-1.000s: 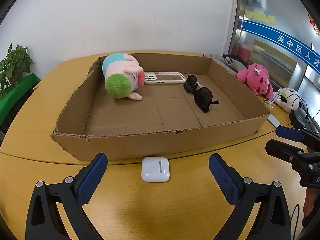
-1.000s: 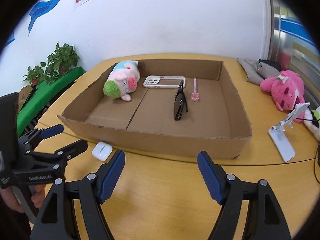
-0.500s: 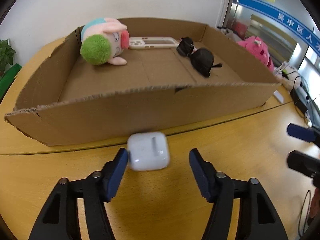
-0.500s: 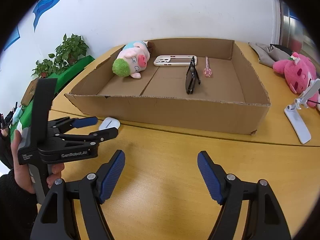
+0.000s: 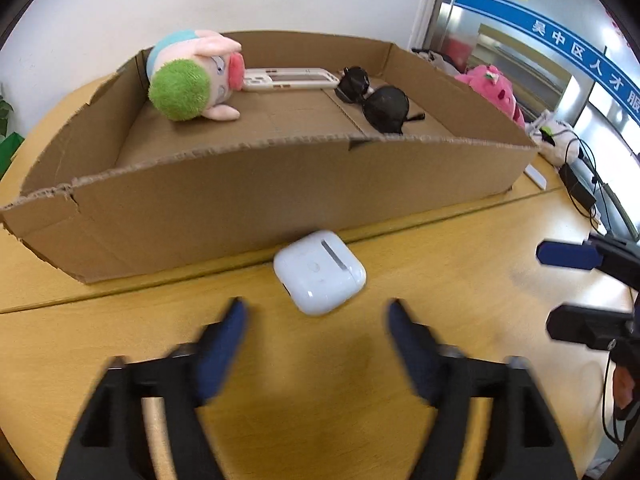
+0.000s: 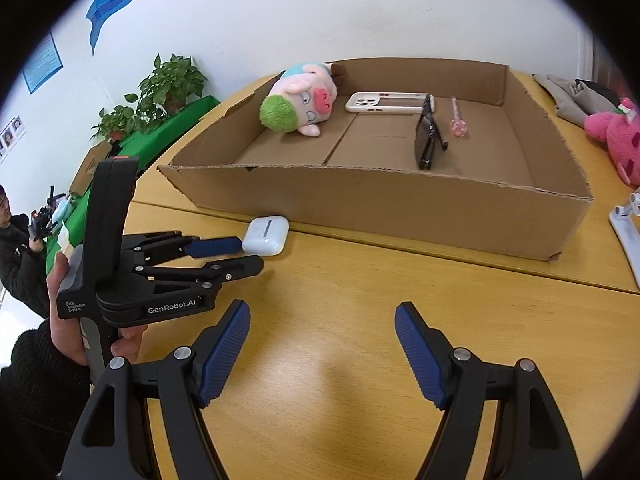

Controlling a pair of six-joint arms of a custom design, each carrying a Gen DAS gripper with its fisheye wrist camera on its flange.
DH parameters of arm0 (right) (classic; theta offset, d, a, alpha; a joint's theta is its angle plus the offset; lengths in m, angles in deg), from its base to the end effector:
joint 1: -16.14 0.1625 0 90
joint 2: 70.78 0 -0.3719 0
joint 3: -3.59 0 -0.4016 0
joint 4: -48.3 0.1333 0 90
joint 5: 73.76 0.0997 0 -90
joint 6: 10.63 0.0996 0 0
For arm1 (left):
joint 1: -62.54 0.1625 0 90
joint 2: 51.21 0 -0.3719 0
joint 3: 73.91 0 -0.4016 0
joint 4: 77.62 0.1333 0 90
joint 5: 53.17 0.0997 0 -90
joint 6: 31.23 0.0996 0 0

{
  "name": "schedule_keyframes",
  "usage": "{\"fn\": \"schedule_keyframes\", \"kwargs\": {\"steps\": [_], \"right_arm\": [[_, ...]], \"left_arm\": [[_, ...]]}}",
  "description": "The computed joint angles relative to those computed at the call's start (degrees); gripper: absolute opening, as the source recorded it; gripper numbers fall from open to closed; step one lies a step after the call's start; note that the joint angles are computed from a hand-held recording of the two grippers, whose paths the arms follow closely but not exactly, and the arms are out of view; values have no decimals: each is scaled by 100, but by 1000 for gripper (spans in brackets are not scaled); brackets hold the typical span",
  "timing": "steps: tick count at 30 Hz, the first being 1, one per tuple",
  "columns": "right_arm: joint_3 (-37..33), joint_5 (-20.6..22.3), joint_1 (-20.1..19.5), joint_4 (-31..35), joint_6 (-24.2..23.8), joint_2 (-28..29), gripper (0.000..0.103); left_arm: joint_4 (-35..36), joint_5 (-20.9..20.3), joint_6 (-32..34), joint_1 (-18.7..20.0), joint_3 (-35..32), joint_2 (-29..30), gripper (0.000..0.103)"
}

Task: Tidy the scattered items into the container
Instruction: 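Move the left gripper to the white earbuds case and close on it, then lift the earbuds case with the left gripper and carry it over the box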

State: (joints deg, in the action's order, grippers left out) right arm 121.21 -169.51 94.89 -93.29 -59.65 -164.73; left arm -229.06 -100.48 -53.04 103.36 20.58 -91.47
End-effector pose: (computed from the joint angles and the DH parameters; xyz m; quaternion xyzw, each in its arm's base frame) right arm 0.0280 -0.4916 0.3314 0.3023 -0.9210 0.1839 0.1631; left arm -0.3429 -0.5616 0.0169 0.1977 0.9086 -0.2586 0.2618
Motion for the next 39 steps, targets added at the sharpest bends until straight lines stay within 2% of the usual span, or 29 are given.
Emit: {"fn": "schedule_keyframes", "kwargs": {"steps": [3,5,6,9,13,18,25,29,30,31,34,35,36,37,38,39], "right_arm": [[-15,-17,34,34,12,78,75],[-18,-37,54,40,17,115,75],[-22,-41,56,41,21,129,75],[-36,-41,62,45,22,155,75],[-98,-27,33,54,49,185,75],[-223,51,11,222,86,268,75],[-341,47,119,1004,-110,493,75],[-422,-76,152,1490,-227,721,74],[-442,-41,147,1590,-263,729,72],[-464,-30,156,1710,-312,729,63],[-569,38,143,2150,-347,742,51],[-539,1,156,2144,-387,710,50],[-483,-41,175,2056,-409,664,44],[-458,-78,192,2014,-416,630,25],[-464,-68,197,2049,-423,612,20],[-458,-28,203,2041,-423,572,20]], "left_arm": [[27,-66,109,67,-246,141,96],[366,-84,74,136,-534,300,89],[531,-83,29,165,-652,364,75],[659,157,73,126,-801,499,56],[438,4,374,122,-634,437,56],[-62,-504,995,35,-38,124,56],[-163,-1038,1613,-206,547,-205,56],[-366,-1040,1740,-353,714,-255,56],[-438,-1060,1773,-388,754,-274,56],[-472,-1059,1811,-428,784,-285,56],[-435,-811,1905,-574,818,-244,56],[-428,-778,1926,-600,827,-247,56],[-470,-801,1947,-609,845,-265,56],[-523,-815,1964,-623,859,-282,56],[-575,-788,1991,-649,866,-293,56],[-621,-750,2024,-676,873,-301,56]]}}
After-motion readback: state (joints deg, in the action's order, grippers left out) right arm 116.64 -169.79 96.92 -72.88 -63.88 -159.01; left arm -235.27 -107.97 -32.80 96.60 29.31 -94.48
